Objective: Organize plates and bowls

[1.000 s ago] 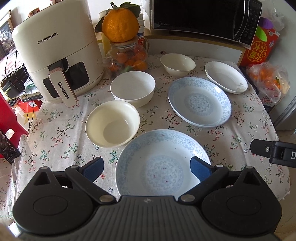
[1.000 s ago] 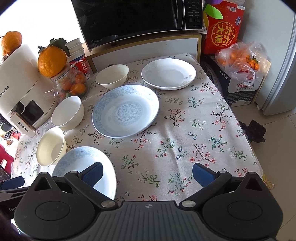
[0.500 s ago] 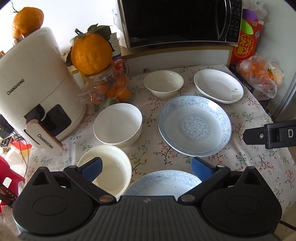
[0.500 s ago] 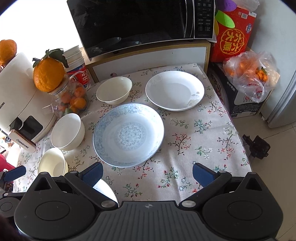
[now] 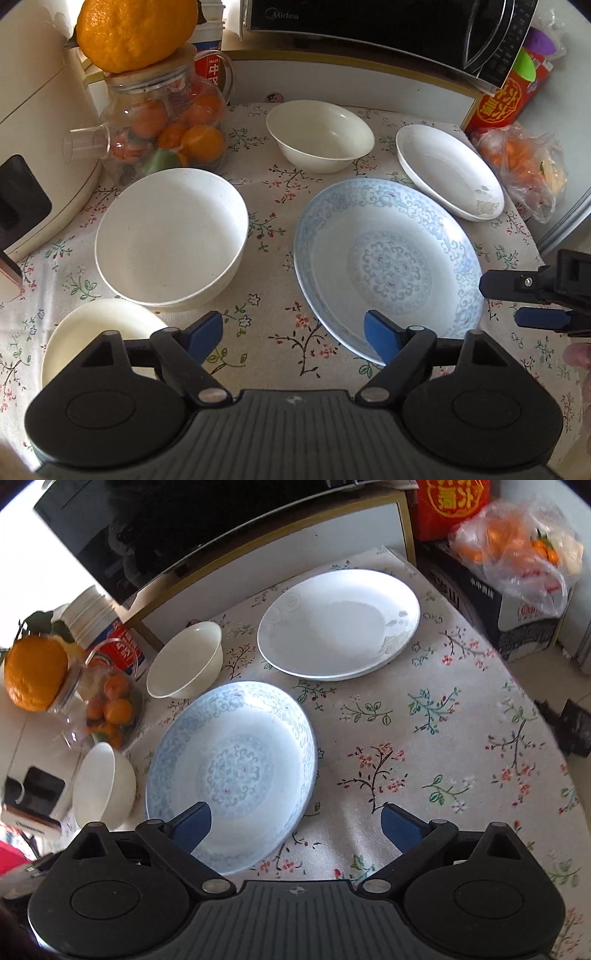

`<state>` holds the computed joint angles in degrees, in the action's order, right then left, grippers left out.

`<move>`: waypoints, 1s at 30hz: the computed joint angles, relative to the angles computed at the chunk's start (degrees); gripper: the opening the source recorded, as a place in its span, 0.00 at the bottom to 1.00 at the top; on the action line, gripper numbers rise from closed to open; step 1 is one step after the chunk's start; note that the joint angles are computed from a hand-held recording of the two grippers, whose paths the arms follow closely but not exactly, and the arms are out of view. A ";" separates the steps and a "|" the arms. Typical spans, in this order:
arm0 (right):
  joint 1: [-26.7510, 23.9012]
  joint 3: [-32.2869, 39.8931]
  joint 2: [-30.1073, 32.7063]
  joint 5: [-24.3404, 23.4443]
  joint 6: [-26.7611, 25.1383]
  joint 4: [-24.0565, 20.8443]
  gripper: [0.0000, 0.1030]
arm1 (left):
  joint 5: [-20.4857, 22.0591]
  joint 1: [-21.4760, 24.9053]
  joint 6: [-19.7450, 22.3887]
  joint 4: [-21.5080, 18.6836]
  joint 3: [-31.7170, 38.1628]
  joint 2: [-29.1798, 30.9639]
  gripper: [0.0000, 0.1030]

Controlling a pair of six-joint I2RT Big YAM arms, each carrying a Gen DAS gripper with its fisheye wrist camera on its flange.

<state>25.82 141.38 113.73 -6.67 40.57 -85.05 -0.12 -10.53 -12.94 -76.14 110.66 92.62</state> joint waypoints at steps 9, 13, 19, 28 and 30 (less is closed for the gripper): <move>-0.88 -8.01 -2.34 -3.73 9.68 8.58 0.79 | 6.01 2.15 0.25 2.19 -1.68 1.31 0.51; -1.20 -11.91 -3.91 -5.48 13.73 12.83 0.67 | 7.15 2.54 0.02 4.33 -3.17 0.66 0.48; -1.16 -14.86 -5.05 -5.50 15.98 16.11 0.39 | 10.62 3.10 1.17 6.02 -4.74 -0.02 0.28; -0.97 -13.33 -4.25 -3.76 15.91 12.92 0.06 | 15.31 4.59 -0.92 7.92 -6.08 -0.23 0.14; -1.12 -13.93 -4.61 -4.27 16.80 13.14 0.06 | 16.90 5.31 -2.14 8.40 -6.75 -0.60 0.13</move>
